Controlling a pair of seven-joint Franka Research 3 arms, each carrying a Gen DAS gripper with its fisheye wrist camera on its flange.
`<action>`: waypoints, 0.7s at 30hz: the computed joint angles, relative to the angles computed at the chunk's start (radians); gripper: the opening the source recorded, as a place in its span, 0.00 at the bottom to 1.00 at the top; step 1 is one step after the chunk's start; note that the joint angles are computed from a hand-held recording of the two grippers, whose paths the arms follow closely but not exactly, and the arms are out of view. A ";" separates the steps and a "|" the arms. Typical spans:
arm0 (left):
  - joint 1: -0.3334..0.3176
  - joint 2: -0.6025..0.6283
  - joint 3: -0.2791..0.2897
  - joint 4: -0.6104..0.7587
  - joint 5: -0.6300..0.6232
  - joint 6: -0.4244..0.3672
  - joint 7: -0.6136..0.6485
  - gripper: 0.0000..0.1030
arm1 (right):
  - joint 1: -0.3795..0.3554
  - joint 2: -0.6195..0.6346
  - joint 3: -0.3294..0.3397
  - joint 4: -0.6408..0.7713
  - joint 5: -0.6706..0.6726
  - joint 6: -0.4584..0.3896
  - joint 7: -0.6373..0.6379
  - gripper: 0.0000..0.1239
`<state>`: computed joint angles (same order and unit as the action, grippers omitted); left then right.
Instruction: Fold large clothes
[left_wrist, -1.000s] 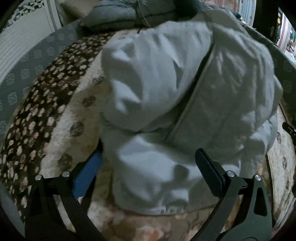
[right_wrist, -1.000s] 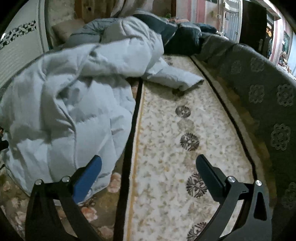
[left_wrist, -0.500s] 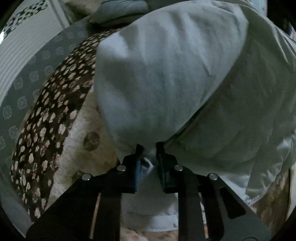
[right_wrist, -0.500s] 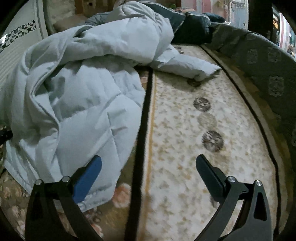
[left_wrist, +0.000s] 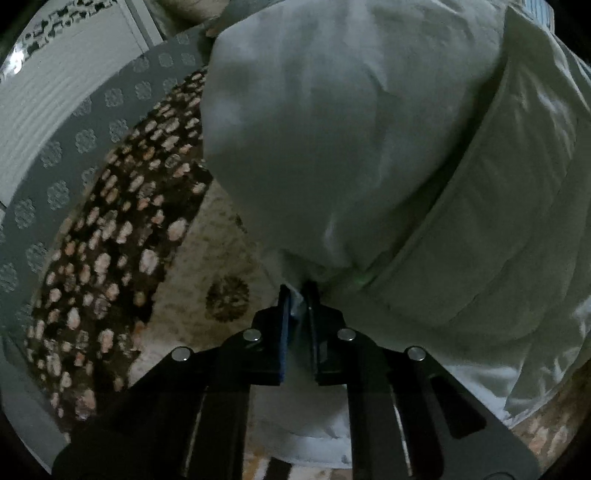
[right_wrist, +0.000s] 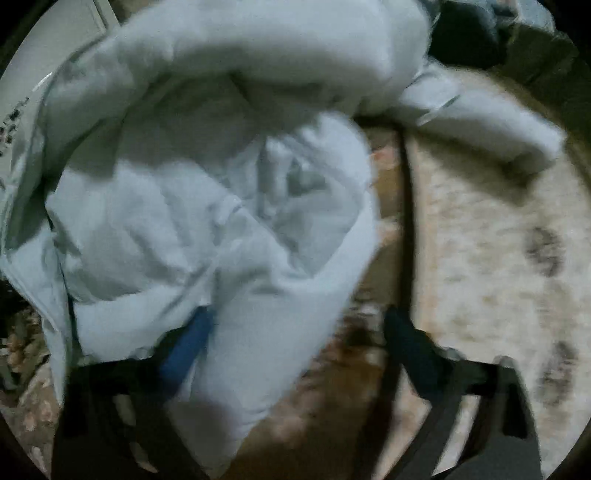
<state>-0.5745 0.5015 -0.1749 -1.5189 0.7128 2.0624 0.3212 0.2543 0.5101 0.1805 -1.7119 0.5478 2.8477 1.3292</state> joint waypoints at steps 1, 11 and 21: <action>0.006 -0.015 0.000 -0.032 0.003 0.033 -0.016 0.09 | -0.020 0.018 0.031 0.023 0.013 -0.017 -0.022 0.47; -0.001 -0.005 -0.003 0.021 -0.042 0.006 -0.047 0.01 | 0.190 -0.119 -0.182 -0.045 -0.348 -0.028 0.194 0.17; -0.097 -0.091 -0.052 0.048 0.020 -0.073 -0.076 0.00 | 0.101 -0.596 -0.147 -0.419 -0.564 0.076 0.457 0.15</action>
<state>-0.6713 0.4102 -0.2265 -1.4712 0.7327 1.9891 0.2447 0.3549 -0.0855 0.0340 -2.1306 -0.0165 2.9234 1.7859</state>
